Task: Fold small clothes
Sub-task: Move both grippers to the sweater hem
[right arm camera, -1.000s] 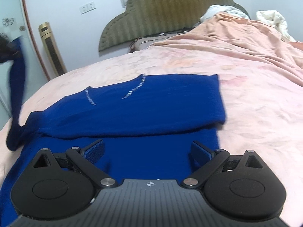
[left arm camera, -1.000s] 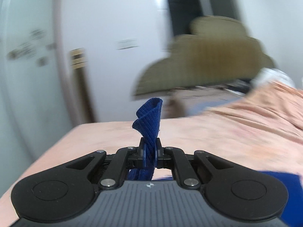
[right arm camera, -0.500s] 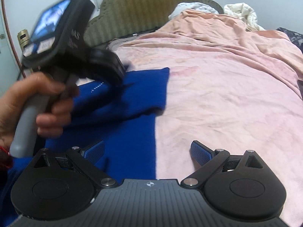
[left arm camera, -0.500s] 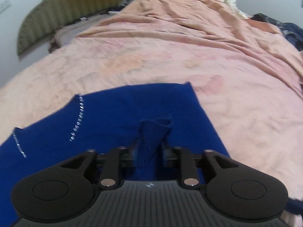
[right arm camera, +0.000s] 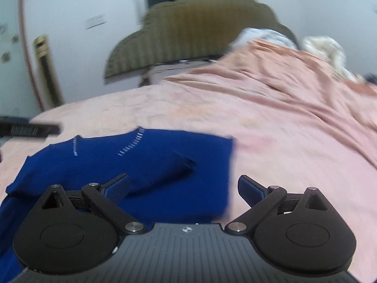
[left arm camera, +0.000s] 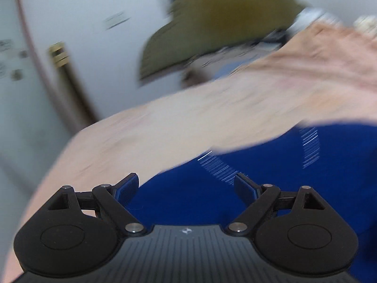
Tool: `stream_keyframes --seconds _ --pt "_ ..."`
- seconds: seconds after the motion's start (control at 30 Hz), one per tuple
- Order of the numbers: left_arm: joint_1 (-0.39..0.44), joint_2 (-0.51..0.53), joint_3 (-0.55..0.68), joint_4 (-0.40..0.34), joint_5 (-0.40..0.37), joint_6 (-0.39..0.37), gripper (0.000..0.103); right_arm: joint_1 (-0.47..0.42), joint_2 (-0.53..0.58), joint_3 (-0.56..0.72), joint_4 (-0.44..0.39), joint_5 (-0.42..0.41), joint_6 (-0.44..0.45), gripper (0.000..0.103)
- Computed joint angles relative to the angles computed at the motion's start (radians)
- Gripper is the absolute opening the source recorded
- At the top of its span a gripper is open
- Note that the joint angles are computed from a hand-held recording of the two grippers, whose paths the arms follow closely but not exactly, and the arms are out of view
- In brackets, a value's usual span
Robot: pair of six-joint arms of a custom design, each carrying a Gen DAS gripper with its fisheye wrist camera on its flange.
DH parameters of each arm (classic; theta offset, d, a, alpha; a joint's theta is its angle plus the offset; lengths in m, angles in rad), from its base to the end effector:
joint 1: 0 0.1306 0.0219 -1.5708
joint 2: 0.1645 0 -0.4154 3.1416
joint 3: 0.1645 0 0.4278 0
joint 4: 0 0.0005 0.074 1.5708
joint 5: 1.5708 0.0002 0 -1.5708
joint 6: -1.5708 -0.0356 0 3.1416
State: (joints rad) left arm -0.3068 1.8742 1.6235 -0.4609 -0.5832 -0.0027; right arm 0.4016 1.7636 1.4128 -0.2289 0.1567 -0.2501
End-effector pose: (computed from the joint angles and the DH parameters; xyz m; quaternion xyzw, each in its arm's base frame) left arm 0.6751 -0.1938 0.3273 0.0159 0.8788 0.1979 0.4339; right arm 0.6100 0.2525 0.3128 -0.0293 0.8773 0.0865 0.4712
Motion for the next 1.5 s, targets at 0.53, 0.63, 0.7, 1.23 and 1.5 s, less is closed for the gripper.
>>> stream_keyframes --seconds 0.53,0.63,0.7,1.23,1.5 --pt "0.041 -0.002 -0.109 0.029 -0.043 0.028 0.089 0.032 0.127 0.189 -0.137 0.373 0.210 0.103" --pt "0.043 -0.031 -0.136 0.036 -0.055 0.033 0.089 0.025 0.176 0.247 -0.185 0.197 0.217 0.101" --pt "0.045 -0.063 -0.175 0.074 -0.065 0.015 0.089 0.038 0.240 0.326 -0.284 0.297 0.245 0.100" --pt "0.061 -0.318 -0.428 -0.032 0.128 0.199 0.089 0.018 -0.036 -0.041 -0.120 0.167 0.012 0.102" --pt "0.125 -0.434 -0.547 -0.090 0.447 0.300 0.089 0.015 -0.181 -0.226 -0.125 -0.184 -0.084 0.101"
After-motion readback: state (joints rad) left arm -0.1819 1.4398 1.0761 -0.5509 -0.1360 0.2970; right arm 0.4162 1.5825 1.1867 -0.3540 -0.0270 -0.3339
